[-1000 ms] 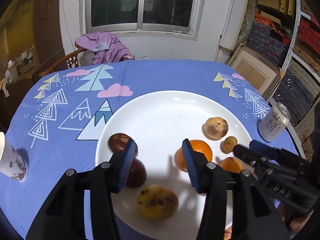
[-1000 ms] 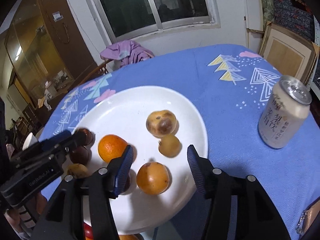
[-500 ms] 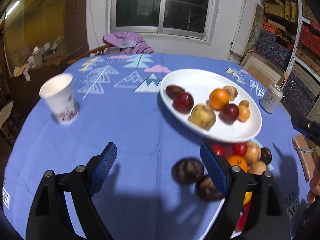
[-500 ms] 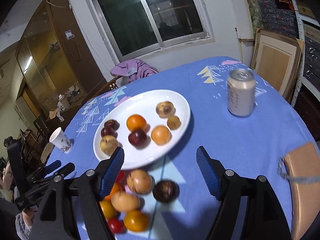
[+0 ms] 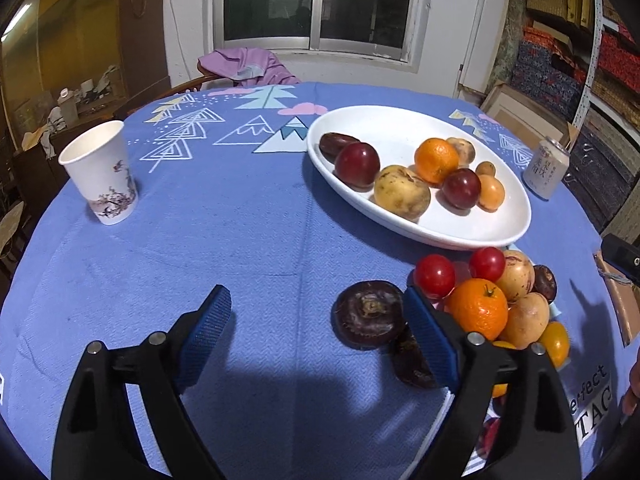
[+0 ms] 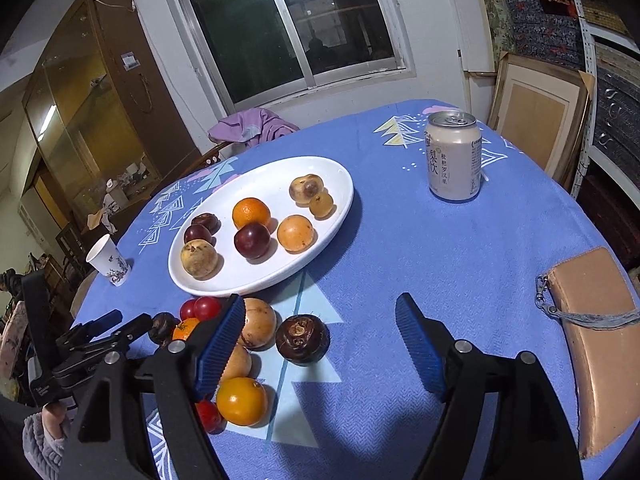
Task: Organize fruits
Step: 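Withdraw both open tools from the plate toward the fruit cluster, then grasp a dark brown fruit with the left tool while the right tool grasps another dark brown fruit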
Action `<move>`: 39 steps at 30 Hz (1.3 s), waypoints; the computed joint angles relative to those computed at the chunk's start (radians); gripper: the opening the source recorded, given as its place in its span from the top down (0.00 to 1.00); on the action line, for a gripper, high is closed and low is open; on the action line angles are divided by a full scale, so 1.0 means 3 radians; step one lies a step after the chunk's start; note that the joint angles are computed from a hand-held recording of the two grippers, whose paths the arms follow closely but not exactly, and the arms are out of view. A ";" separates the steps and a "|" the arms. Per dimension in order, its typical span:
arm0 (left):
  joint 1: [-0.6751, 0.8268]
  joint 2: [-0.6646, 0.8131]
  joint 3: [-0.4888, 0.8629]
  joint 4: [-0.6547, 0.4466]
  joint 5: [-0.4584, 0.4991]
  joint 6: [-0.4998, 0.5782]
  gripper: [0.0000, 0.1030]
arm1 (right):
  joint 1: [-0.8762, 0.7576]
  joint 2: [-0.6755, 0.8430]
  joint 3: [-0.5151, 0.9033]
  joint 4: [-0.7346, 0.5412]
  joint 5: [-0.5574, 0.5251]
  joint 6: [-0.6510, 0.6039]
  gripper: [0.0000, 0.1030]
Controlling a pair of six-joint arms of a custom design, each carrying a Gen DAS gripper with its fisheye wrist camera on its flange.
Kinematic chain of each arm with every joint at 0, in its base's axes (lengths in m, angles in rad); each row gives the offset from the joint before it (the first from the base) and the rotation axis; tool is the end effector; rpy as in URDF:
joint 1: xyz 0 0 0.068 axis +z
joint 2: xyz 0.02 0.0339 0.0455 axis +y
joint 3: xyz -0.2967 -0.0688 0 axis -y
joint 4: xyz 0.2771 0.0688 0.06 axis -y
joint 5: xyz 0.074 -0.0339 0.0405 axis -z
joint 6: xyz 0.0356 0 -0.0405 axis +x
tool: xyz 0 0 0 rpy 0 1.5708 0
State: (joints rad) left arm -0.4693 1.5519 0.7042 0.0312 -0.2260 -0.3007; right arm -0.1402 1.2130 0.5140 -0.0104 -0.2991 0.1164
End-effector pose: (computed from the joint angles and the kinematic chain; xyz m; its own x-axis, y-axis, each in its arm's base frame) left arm 0.2865 -0.1363 0.1629 -0.7108 0.0368 -0.7024 0.0978 0.9941 -0.0469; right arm 0.2478 -0.0244 0.1887 -0.6508 0.2039 -0.7313 -0.0123 0.9603 0.2788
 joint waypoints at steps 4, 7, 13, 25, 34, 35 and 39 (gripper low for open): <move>-0.0079 0.0173 0.0111 -0.0035 -0.0103 0.0060 0.16 | 0.0059 -0.0027 -0.0020 0.0025 0.0087 -0.0012 0.16; -0.0098 0.0223 0.0127 -0.0016 -0.0159 0.0068 0.13 | 0.0066 -0.0028 -0.0025 0.0022 0.0095 -0.0031 0.16; -0.0086 0.0069 -0.0037 0.0014 -0.0297 0.0173 0.09 | 0.0023 -0.0006 -0.0029 0.0015 0.0072 -0.0028 0.16; -0.0166 0.0059 -0.0055 0.0055 -0.0334 0.0342 0.13 | 0.0075 -0.0037 -0.0057 0.0025 0.0121 -0.0051 0.16; -0.0051 0.0268 0.0126 -0.0034 0.0057 0.0310 0.46 | 0.0104 -0.0033 -0.0039 0.0010 0.0151 -0.0053 0.16; -0.0052 0.0275 0.0128 -0.0027 0.0081 0.0331 0.48 | 0.0107 -0.0034 -0.0038 0.0007 0.0153 -0.0053 0.16; -0.0044 0.0288 0.0134 -0.0007 0.0201 0.0385 0.58 | 0.0129 -0.0034 -0.0045 0.0008 0.0179 -0.0068 0.16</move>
